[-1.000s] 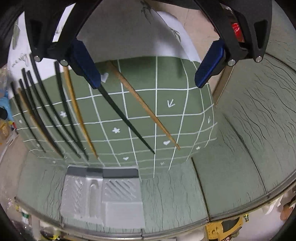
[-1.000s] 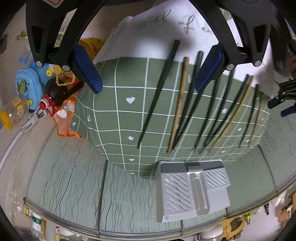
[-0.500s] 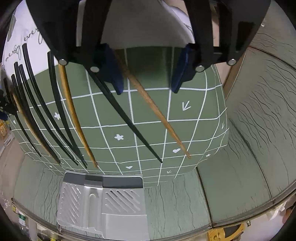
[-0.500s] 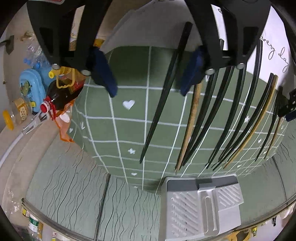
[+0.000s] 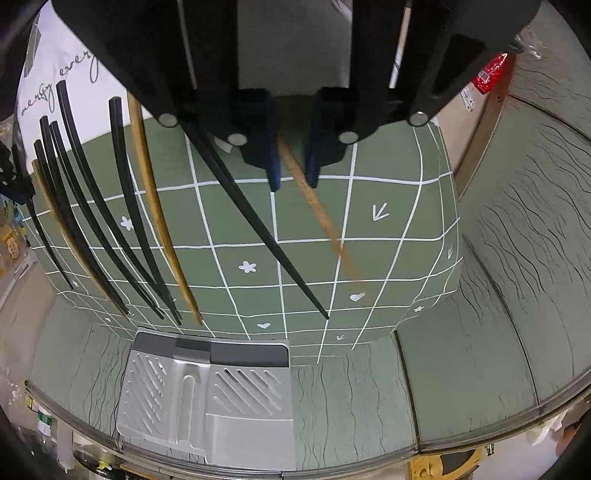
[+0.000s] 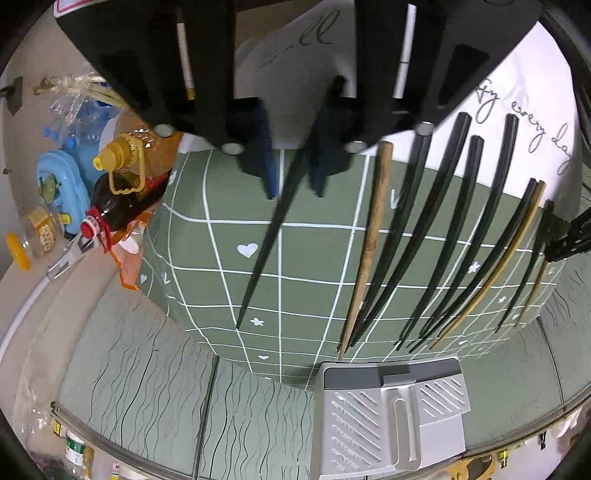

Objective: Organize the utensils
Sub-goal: 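Close left gripper on a wooden chopstick while right gripper closes on a black chopstick, then lift both held chopsticks upright and carry them toward the white utensil holder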

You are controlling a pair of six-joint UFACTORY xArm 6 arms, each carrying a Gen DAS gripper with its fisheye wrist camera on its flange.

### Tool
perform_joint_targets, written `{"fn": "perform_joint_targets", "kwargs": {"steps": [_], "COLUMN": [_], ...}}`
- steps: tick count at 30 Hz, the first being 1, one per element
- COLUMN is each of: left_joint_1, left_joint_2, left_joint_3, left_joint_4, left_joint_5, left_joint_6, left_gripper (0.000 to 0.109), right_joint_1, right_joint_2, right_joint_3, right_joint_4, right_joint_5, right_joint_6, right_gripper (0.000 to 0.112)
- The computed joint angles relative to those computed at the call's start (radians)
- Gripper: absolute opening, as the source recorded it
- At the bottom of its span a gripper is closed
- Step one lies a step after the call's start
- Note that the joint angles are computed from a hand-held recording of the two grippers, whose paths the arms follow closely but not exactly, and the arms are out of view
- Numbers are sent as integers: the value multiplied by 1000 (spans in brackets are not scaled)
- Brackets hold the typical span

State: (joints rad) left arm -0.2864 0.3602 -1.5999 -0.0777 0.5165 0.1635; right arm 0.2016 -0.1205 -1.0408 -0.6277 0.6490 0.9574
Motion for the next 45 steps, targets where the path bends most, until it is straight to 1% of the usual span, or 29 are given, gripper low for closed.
{"fn": "perform_joint_targets", "kwargs": {"steps": [1,3,5,8,15,21,29,35,39,45], "left_joint_1": [1,6,11,24,43,49,60,67,71,71], "left_joint_2": [-2,-4,-9,-26,-77,-111,-118,-72,-66,-27], "left_joint_3": [4,6,8,20,40,21,-66,-184,-222,-289], "left_joint_4": [-11,-33,-39,-64,-112,-161,-230,-246,-278,-288], "left_joint_5": [-5,-3,1,0,-19,-34,-3,34,49,88], "left_joint_6": [6,15,21,36,82,132,204,226,250,261], "left_gripper": [7,7,7,7,7,7,7,7,7,7], "right_joint_1": [-3,-16,-19,-29,-32,-43,-62,-67,-70,-71], "right_joint_2": [1,-1,-4,-10,-49,-91,-91,-65,-52,-17], "right_joint_3": [0,7,6,8,9,-7,-91,-165,-208,-272], "right_joint_4": [-1,16,5,35,55,73,99,112,111,134], "right_joint_5": [-4,-31,-31,-46,-56,-71,-71,-70,-68,-55], "right_joint_6": [5,4,14,-7,-40,-71,-127,-176,-194,-238], "right_gripper": [9,6,6,6,6,6,6,6,6,6]}}
